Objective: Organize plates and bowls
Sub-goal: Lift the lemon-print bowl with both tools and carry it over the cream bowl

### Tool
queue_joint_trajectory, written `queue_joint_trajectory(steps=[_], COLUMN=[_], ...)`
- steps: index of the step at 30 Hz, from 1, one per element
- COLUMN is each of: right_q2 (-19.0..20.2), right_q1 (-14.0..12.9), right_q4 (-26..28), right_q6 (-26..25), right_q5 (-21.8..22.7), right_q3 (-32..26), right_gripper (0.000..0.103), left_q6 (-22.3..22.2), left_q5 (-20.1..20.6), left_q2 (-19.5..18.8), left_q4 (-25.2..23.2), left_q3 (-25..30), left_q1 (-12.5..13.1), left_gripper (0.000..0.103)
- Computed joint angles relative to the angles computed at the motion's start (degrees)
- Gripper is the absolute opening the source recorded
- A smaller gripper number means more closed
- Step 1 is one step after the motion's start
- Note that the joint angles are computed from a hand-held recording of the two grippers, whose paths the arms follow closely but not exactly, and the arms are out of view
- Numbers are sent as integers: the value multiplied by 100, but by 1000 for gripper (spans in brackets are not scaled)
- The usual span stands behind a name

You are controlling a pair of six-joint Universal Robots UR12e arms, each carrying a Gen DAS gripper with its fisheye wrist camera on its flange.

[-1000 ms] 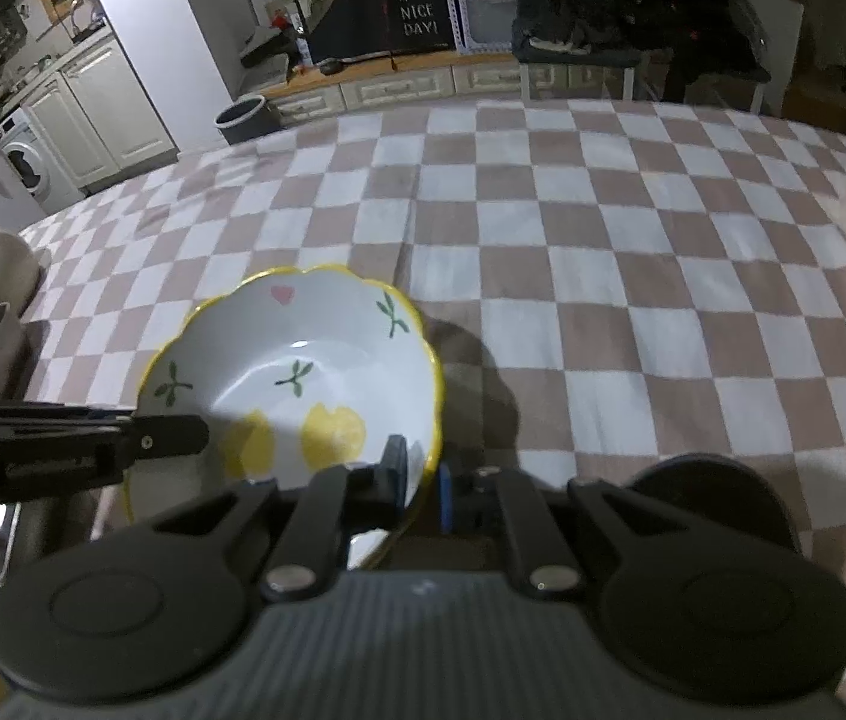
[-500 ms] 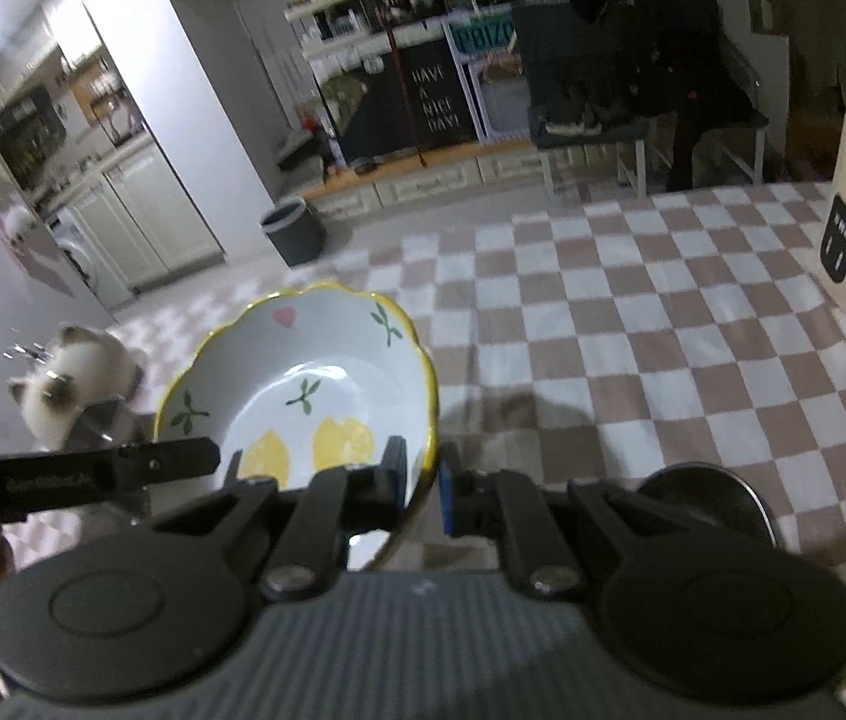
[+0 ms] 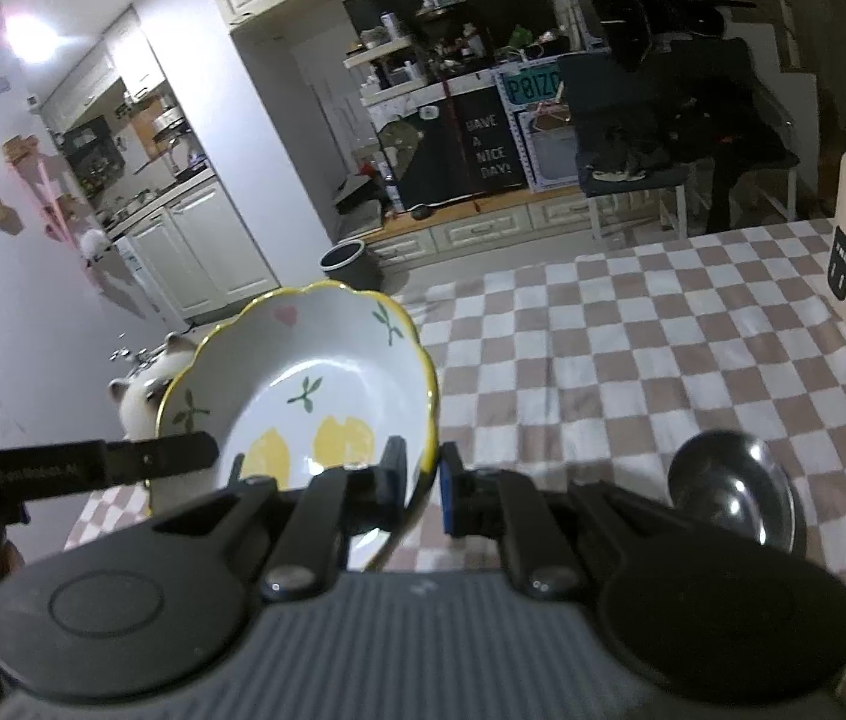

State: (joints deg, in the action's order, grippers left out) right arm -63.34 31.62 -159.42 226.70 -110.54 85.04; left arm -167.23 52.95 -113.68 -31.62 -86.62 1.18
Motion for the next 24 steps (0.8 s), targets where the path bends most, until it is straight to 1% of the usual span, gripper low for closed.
queue_joint_trajectory(steps=[5, 8, 12, 18, 21, 24], right_q2=[-11, -15, 9, 44, 82, 137], right_q1=[28, 22, 43, 51, 37, 54], right_q4=[-172, -246, -258, 75, 236, 438], right_q6=[46, 39, 70, 125, 134, 61], right_q5=[24, 18, 45, 271, 421, 482], right_q3=[58, 67, 37, -41, -104, -207], right_gripper=[13, 13, 13, 13, 14, 14], left_q6=[72, 98, 171, 340, 411, 438], left_q5=[-181, -270, -390, -392, -348, -257], left_q2=[212, 324, 457, 576, 601, 615], left_q4=[-42, 21, 56, -118, -236, -267], left_q3=[-282, -454, -659, -861, -913, -951], left_q1=[128, 192, 282, 389, 436, 469], left_gripper=[14, 14, 14, 14, 14, 14])
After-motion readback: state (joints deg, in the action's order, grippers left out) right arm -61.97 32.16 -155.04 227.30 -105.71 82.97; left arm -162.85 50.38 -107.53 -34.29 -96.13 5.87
